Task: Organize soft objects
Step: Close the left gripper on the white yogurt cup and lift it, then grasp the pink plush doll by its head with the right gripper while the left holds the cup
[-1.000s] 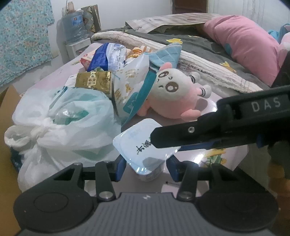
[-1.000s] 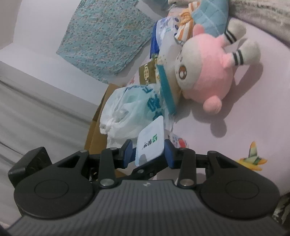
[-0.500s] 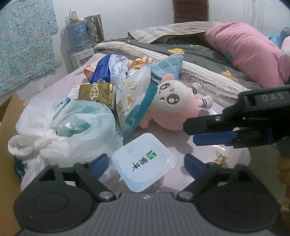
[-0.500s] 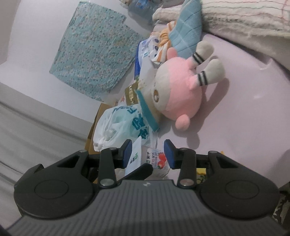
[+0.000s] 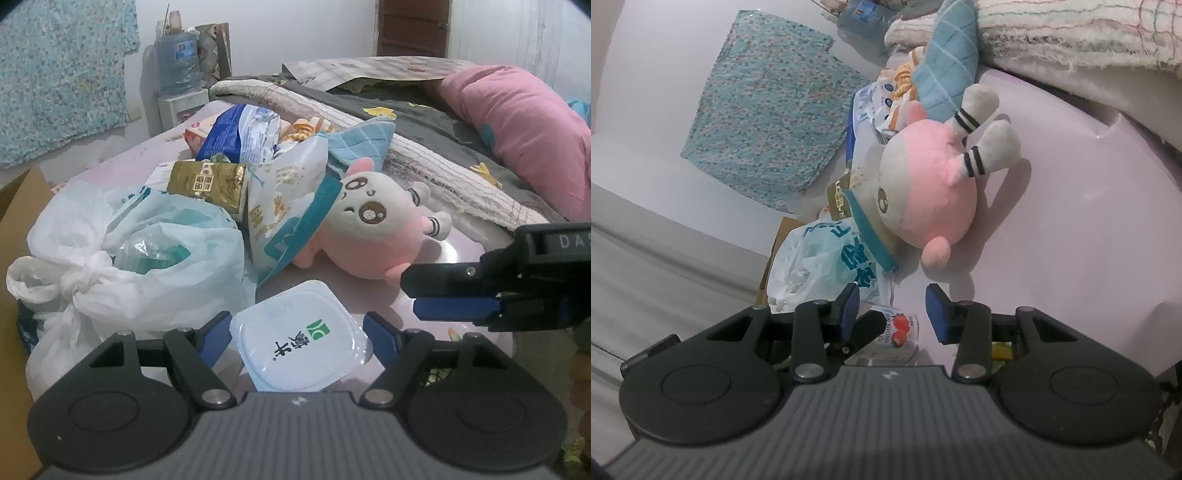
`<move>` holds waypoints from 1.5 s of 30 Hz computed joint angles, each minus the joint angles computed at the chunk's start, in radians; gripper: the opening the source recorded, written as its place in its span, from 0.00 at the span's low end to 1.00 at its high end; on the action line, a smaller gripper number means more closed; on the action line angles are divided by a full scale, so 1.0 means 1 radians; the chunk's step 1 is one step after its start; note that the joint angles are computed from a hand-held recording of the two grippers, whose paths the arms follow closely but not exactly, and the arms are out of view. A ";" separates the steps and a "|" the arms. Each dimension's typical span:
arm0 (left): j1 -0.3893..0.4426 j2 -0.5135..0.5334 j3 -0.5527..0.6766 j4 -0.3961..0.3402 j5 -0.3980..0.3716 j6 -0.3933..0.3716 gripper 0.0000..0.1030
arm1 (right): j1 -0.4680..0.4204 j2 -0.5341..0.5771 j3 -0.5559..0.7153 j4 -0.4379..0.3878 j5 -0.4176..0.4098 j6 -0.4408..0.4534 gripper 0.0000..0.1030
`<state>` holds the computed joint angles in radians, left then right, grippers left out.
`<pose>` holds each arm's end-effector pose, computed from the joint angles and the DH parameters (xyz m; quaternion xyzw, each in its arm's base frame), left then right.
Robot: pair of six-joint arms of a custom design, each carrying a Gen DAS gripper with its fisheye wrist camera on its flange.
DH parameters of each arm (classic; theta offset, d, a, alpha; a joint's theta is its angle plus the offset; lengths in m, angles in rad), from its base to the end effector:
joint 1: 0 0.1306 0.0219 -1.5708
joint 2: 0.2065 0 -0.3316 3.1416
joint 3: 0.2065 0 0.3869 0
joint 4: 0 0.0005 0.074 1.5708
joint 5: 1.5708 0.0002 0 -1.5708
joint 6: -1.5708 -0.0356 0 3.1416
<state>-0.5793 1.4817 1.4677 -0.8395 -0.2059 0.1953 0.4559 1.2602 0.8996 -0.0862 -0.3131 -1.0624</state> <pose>0.4380 -0.2785 0.3723 0.1423 0.9212 -0.0428 0.3596 0.3964 0.2060 0.2771 0.1703 0.8225 0.4580 0.2910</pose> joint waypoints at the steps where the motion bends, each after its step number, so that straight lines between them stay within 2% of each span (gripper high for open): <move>1: 0.000 0.002 0.004 -0.006 0.001 0.000 0.76 | 0.001 0.002 0.001 0.000 0.000 -0.001 0.39; 5: 0.002 0.028 0.050 -0.064 0.008 0.007 0.76 | 0.004 0.002 0.004 -0.007 0.002 0.004 0.39; 11: 0.030 0.089 0.149 -0.178 0.075 0.077 0.76 | 0.006 0.006 0.008 -0.006 0.004 0.000 0.40; 14: 0.033 0.086 0.152 -0.191 0.090 0.029 0.75 | 0.006 0.004 0.006 -0.005 0.005 -0.001 0.41; 17: 0.029 0.098 0.177 -0.235 0.082 -0.062 0.75 | 0.004 0.005 0.004 -0.001 0.004 0.001 0.41; 20: 0.027 0.108 0.201 -0.271 0.080 -0.107 0.76 | 0.004 0.010 0.003 0.005 0.000 -0.004 0.41; 23: 0.025 0.125 0.234 -0.314 0.057 -0.091 0.79 | 0.007 0.013 0.005 0.006 0.003 -0.001 0.41; 27: 0.033 0.149 0.269 -0.355 0.093 -0.042 0.82 | 0.010 0.011 0.018 -0.022 0.024 0.035 0.41; 31: 0.037 0.173 0.296 -0.389 0.093 0.003 0.82 | 0.018 0.006 0.046 -0.080 0.072 0.115 0.42; 35: 0.044 0.181 0.303 -0.394 0.090 0.041 0.79 | 0.028 0.014 0.105 -0.172 0.136 0.250 0.46; 38: 0.051 0.168 0.288 -0.377 0.114 0.045 0.70 | 0.026 0.021 0.157 -0.228 0.183 0.360 0.50; 40: 0.052 0.165 0.284 -0.373 0.107 0.040 0.68 | 0.022 0.026 0.192 -0.254 0.214 0.434 0.53; 44: 0.061 0.148 0.260 -0.352 0.124 0.041 0.67 | 0.004 0.084 0.296 -0.316 0.261 0.626 0.74; 45: 0.062 0.148 0.260 -0.351 0.129 0.041 0.66 | 0.000 0.105 0.322 -0.331 0.271 0.660 0.75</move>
<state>-0.5168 1.6296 1.7278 -1.1904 -0.0771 0.2365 0.4557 1.3651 1.2216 -0.4168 -0.0420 -0.4024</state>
